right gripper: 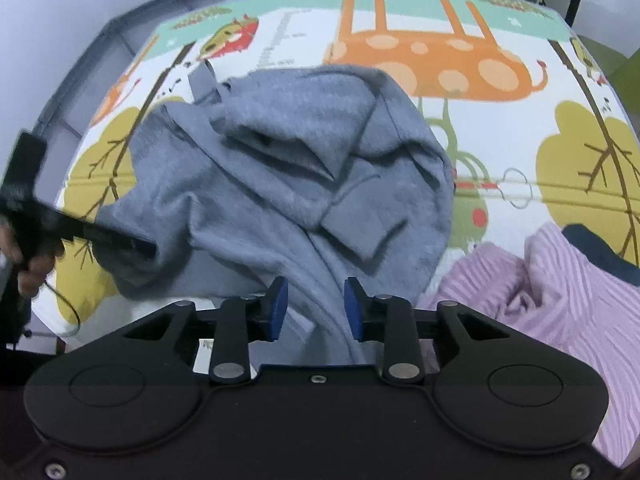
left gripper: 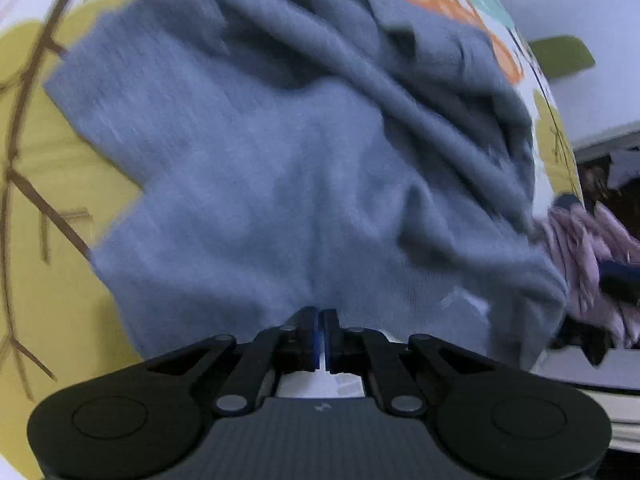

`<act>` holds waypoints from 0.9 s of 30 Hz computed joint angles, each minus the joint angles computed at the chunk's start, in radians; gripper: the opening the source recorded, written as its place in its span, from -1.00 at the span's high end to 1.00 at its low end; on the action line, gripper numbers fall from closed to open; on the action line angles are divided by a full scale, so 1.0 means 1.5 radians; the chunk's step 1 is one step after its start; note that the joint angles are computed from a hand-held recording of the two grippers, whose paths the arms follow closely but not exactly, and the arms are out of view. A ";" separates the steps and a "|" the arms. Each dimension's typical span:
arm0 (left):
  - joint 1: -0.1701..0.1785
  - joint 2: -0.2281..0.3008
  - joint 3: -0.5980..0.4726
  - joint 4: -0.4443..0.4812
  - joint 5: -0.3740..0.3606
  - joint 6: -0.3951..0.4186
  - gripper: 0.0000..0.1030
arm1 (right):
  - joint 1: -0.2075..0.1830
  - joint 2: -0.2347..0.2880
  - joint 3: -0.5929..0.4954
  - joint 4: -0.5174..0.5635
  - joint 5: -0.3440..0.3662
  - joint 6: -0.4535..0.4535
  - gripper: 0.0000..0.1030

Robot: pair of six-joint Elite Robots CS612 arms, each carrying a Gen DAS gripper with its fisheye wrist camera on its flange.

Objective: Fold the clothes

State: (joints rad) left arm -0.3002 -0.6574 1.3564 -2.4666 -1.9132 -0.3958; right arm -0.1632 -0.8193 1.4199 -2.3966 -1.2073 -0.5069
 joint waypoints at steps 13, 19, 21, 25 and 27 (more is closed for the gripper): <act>-0.031 -0.048 0.055 -0.060 0.146 0.107 0.21 | 0.028 0.024 -0.016 -0.028 0.065 -0.023 0.33; -0.026 -0.046 0.042 -0.122 0.182 0.074 -0.31 | 0.048 0.054 -0.052 -0.078 0.079 0.011 0.31; -0.026 -0.041 0.031 -0.140 0.218 0.069 -0.38 | 0.055 0.069 -0.071 -0.095 0.079 0.026 0.23; -0.016 -0.021 -0.012 -0.144 0.243 0.053 -0.47 | 0.068 0.101 -0.124 -0.079 0.069 0.058 0.12; -0.009 -0.011 -0.025 -0.145 0.247 0.045 -0.47 | 0.072 0.117 -0.154 -0.044 0.073 0.079 0.12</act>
State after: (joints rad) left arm -0.3131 -0.6743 1.3182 -2.6847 -1.5424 -0.3284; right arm -0.0558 -0.6441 1.1896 -2.4625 -1.0970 -0.3883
